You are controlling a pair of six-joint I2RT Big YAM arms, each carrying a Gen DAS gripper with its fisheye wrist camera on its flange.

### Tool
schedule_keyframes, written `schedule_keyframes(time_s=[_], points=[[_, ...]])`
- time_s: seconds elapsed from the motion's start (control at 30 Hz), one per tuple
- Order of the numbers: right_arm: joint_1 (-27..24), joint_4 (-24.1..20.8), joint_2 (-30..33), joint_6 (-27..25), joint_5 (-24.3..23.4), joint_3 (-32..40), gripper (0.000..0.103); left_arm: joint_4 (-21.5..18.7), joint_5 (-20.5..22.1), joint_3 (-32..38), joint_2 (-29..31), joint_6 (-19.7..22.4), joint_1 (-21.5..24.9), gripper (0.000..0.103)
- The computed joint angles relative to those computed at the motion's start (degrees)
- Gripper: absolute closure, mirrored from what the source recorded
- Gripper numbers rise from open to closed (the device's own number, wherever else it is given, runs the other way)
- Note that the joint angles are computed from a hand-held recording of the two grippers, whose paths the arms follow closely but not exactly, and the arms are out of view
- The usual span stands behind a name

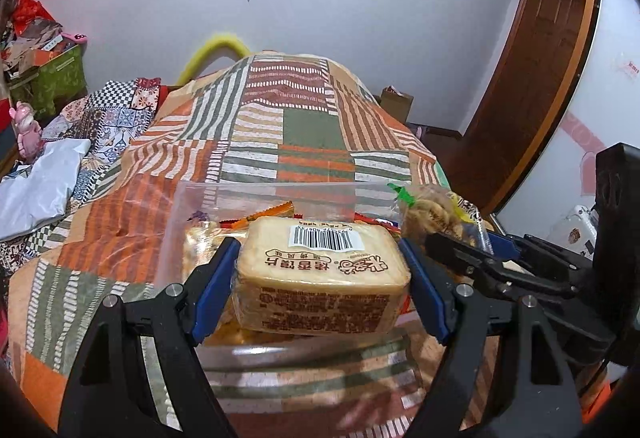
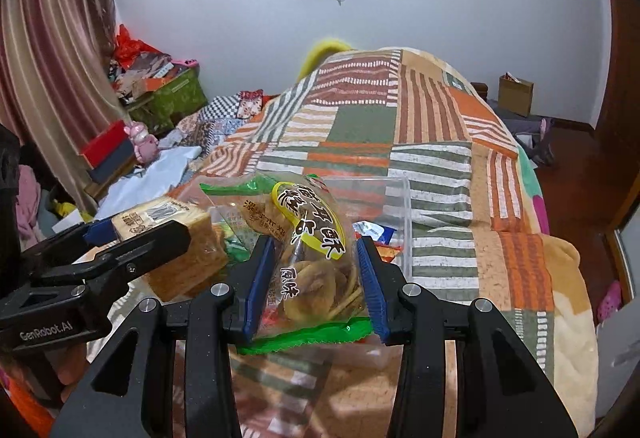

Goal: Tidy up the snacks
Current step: 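Carry the dried-fruit bag and bread loaf over the clear box, then open the right tool to drop the fruit bag while the left drops the bread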

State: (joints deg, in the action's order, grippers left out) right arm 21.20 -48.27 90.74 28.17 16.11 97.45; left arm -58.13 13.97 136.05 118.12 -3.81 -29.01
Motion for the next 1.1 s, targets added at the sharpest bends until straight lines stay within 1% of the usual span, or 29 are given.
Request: schedule_keyframes(time_s=[0.1,0.23,0.3,0.47,0.53,0.6,0.67,0.8,1.0,1.1], points=[[0.09,-1.07,0.91,-0.46,0.97,0.40,0.064,-1.06,-0.44,2.63,2.14,0.24,-0.34,0.024],[0.34,-1.10,1.22,-1.96,3.06,0.34,0.064,0.12,-1.94,2.81,2.74,0.69,-0.74,0.024],[0.37,-1.24,1.45,-2.62,3.18,0.54,0.063,0.18,-2.22,2.99,3.09,1.25,-0.85,0.024],[1.49,-2.99,2.37,-5.51,6.20,1.75,0.061,-2.10,-1.60,4.55,4.24,1.82,-0.75,0.023],[1.57,-3.79,2.62,-5.90,6.32,2.24,0.057,-3.28,-0.90,5.06,4.43,1.89,-0.60,0.023],[1.33,-4.29,2.37,-5.34,5.01,2.23,0.051,-4.16,-0.21,5.32,4.37,1.66,-0.42,0.023],[1.14,-3.94,1.79,-4.77,3.99,1.71,0.048,-4.44,0.48,5.03,3.93,0.84,-0.17,0.022],[1.10,-3.21,0.27,-3.87,3.14,0.75,0.046,-3.05,1.68,2.35,1.67,-0.44,0.44,0.022],[1.78,-2.55,-2.33,-3.18,4.09,-0.14,0.045,1.22,1.31,-4.22,-4.04,-0.78,0.86,0.022],[2.37,-1.95,-3.90,-2.58,4.27,-0.64,0.045,4.32,0.41,-8.23,-7.65,-0.54,0.89,0.022]])
